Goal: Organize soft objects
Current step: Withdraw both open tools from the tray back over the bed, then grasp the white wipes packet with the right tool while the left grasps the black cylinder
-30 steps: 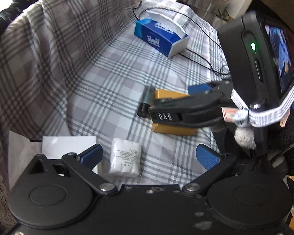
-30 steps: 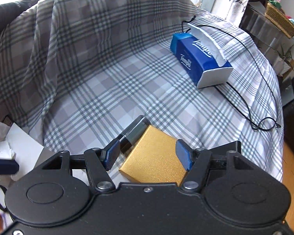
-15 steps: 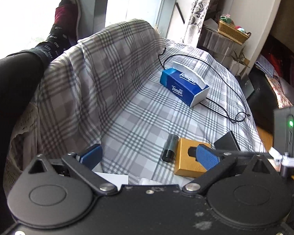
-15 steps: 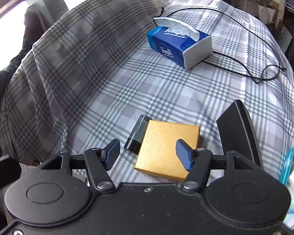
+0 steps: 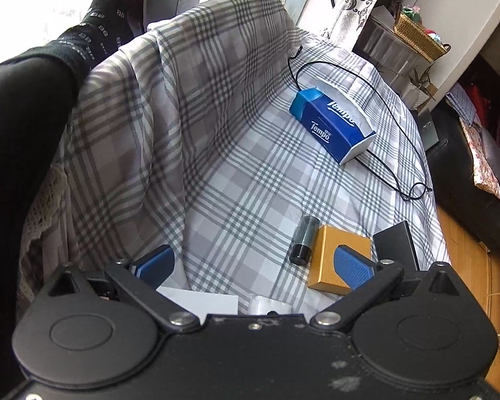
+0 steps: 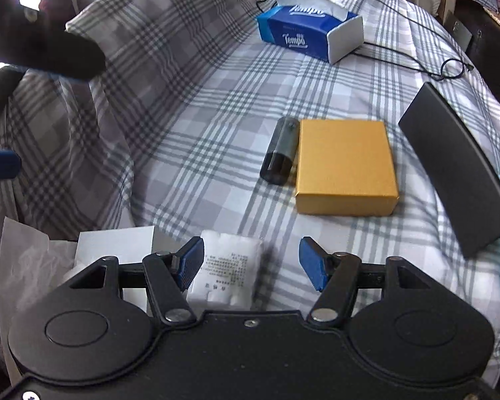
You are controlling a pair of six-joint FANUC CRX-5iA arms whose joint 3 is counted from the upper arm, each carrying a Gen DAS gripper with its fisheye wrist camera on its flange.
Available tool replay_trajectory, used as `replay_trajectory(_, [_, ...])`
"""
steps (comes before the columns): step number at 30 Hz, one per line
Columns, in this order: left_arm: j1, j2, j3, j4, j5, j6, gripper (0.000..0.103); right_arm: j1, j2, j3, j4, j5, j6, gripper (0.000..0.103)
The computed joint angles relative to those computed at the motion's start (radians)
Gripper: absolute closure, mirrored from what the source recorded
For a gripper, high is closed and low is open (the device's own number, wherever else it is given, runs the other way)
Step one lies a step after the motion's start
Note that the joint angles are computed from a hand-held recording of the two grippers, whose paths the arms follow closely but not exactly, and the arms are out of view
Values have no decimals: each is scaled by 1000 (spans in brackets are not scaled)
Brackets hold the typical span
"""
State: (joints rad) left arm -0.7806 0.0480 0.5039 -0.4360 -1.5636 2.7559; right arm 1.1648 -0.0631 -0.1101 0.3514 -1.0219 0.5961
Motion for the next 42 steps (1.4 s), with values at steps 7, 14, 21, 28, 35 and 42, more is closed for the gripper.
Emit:
replay_trajectory(7, [58, 57, 104, -3, -85, -183, 1, -16, 40, 36, -97, -11, -8, 42])
replay_trajectory(14, [109, 189, 214, 29, -156, -318, 1, -2, 52, 34, -88, -38, 56, 55])
replay_trajectory(21, [145, 296, 232, 117, -131, -361, 2, -21, -31, -63, 8, -19, -16, 56])
replay_trajectory(28, [158, 352, 235, 175, -60, -422, 3, -56, -110, -188, 88, 98, -9, 56])
replay_trajectory(35, [156, 391, 246, 159, -80, -438, 8, -80, -126, -243, 108, 210, 5, 56])
replay_trajectory(42, [170, 389, 218, 161, -77, -404, 10, -71, -113, -242, 122, 220, 32, 56])
